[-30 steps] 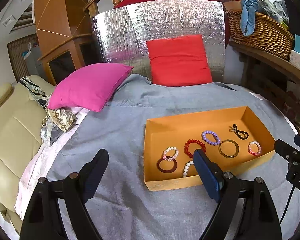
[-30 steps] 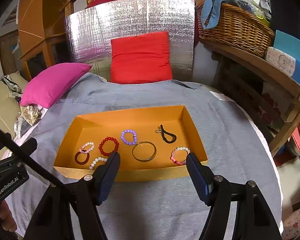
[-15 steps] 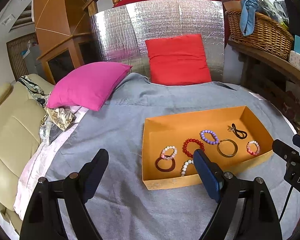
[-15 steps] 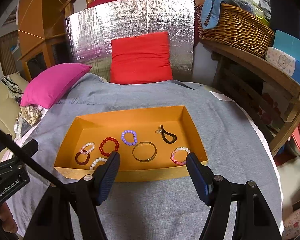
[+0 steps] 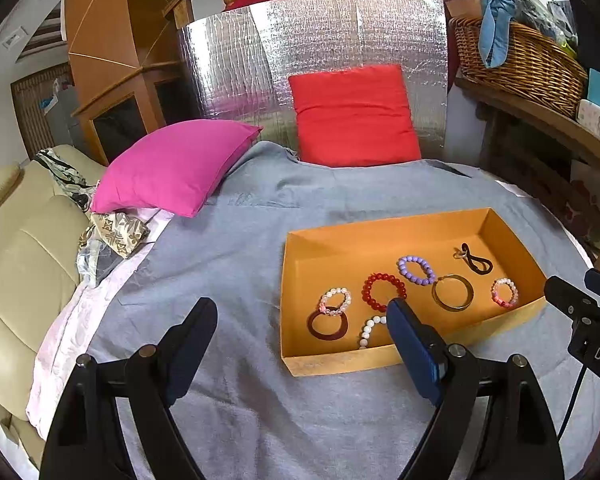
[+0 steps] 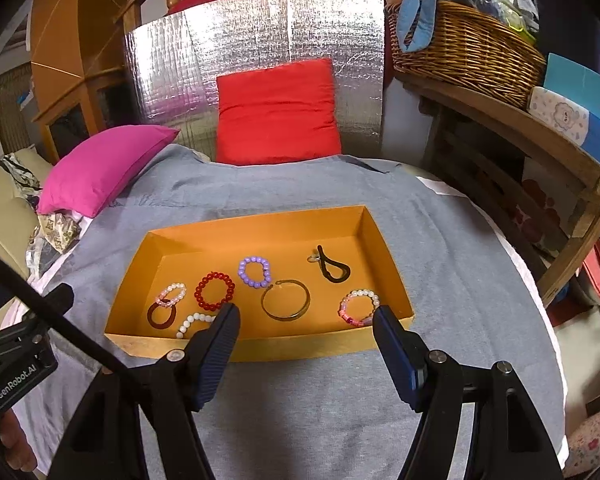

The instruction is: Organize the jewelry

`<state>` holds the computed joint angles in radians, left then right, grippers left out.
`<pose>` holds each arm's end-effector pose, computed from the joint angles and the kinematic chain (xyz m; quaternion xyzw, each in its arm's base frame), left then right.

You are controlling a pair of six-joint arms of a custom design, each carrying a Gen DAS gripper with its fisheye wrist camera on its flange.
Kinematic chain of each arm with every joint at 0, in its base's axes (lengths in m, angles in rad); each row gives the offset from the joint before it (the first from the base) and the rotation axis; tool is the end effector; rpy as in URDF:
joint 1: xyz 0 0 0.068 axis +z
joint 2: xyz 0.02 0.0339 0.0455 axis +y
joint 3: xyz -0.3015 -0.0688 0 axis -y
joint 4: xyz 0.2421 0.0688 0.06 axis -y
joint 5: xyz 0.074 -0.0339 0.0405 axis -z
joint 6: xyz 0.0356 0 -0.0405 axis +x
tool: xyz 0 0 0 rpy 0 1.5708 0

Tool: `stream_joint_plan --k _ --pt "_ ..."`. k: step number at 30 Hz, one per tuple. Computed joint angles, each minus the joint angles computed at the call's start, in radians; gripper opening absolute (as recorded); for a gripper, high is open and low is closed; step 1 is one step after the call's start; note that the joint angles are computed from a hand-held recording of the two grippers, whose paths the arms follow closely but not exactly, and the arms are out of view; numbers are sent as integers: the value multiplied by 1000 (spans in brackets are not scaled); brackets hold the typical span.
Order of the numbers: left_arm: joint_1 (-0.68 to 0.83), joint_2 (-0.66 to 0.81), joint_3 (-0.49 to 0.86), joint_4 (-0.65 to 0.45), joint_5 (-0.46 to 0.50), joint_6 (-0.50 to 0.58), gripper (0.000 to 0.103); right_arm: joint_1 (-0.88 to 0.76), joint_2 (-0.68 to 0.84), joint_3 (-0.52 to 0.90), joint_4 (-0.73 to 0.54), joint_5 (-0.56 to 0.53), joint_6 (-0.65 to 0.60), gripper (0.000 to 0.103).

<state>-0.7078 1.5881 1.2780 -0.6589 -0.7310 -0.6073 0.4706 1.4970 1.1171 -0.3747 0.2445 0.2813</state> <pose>0.2669 -0.1971 0.3154 -0.0610 0.8962 0.1010 0.4277 0.2926 0.1392 0.3058 -0.0379 0.9115 0.0405 0.4075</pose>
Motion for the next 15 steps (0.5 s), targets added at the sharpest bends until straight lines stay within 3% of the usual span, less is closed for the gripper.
stream_joint_plan --k 15 --pt "2 2 2 -3 11 -5 87 4 10 2 -4 -3 -3 73"
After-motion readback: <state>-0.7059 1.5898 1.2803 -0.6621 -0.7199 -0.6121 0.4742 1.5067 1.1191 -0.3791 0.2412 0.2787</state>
